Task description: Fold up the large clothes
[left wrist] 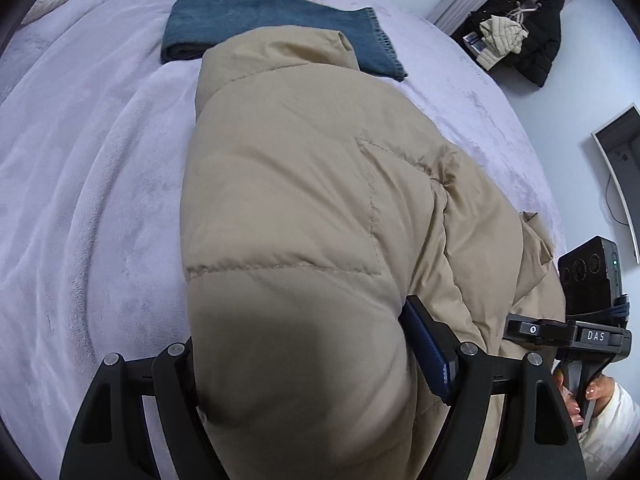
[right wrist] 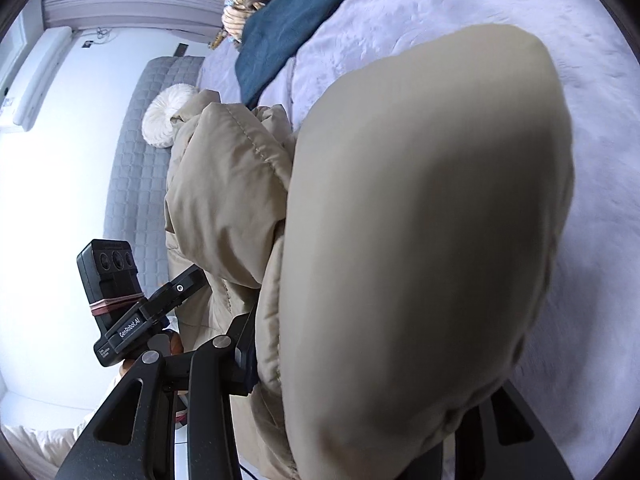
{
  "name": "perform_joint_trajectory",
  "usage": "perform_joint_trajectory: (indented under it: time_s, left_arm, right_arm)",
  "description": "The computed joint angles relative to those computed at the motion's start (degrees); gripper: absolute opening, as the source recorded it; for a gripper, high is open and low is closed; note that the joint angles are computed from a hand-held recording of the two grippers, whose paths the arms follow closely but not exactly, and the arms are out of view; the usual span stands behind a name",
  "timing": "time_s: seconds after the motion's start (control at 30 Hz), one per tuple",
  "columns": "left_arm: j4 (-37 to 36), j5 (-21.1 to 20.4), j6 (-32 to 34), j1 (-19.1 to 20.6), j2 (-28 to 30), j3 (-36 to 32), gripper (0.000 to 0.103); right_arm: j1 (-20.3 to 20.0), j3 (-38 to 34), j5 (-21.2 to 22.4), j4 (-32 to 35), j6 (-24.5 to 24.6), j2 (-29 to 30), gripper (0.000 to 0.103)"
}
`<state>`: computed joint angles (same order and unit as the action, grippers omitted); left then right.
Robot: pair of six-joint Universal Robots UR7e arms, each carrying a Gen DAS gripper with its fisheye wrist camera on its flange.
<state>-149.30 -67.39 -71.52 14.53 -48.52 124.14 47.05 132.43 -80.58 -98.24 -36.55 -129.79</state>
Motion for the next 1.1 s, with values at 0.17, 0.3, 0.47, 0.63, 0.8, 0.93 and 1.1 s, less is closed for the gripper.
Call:
perform_joint_trajectory:
  time_s: [0.17,0.3,0.47,0.63,0.8,0.93,1.1]
  left_arm:
    - [-2.67,1.55,-1.62,-0.50,1.00,2.51,0.090]
    - [-2.17,2.68,-2.40,-1.13,1.78,2.52,0.091]
    - [-1.11,3.40,-3.46,-1.79,2.27,2.17,0.091]
    - [2.33,3.50,-5.19,-2.87,1.75,1.41,0.094]
    - [12.87,5.90,-7.66,-4.11,-0.53,-1.71,0.094]
    - [14.13,13.97,-7.87,-5.90,-3.10,-1.78,0.094]
    - [16.00,8.77,-2.46,-1.72,2.02,-5.28,0.094]
  right_arm:
    - [3.49,1.61,-5.10,-7.77,5.32,2.45,0.060]
    - [10.20,1.05,-14.03,-12.15,11.87,1.10,0.066]
    - [12.23,1.67,-19.13,-16.10,9.78,-10.44,0.056]
    - [17.84,2.37,-18.07,-10.60,7.97,-13.62,0.026]
    - [27.80,8.07,-27.85,-21.80,14.28,-7.49,0.023]
    - [29.96,8.33,-30.11,-29.76,16.52,-3.34,0.022]
    - [28.19,8.61,-33.47,-32.89,16.64,1.89,0.022]
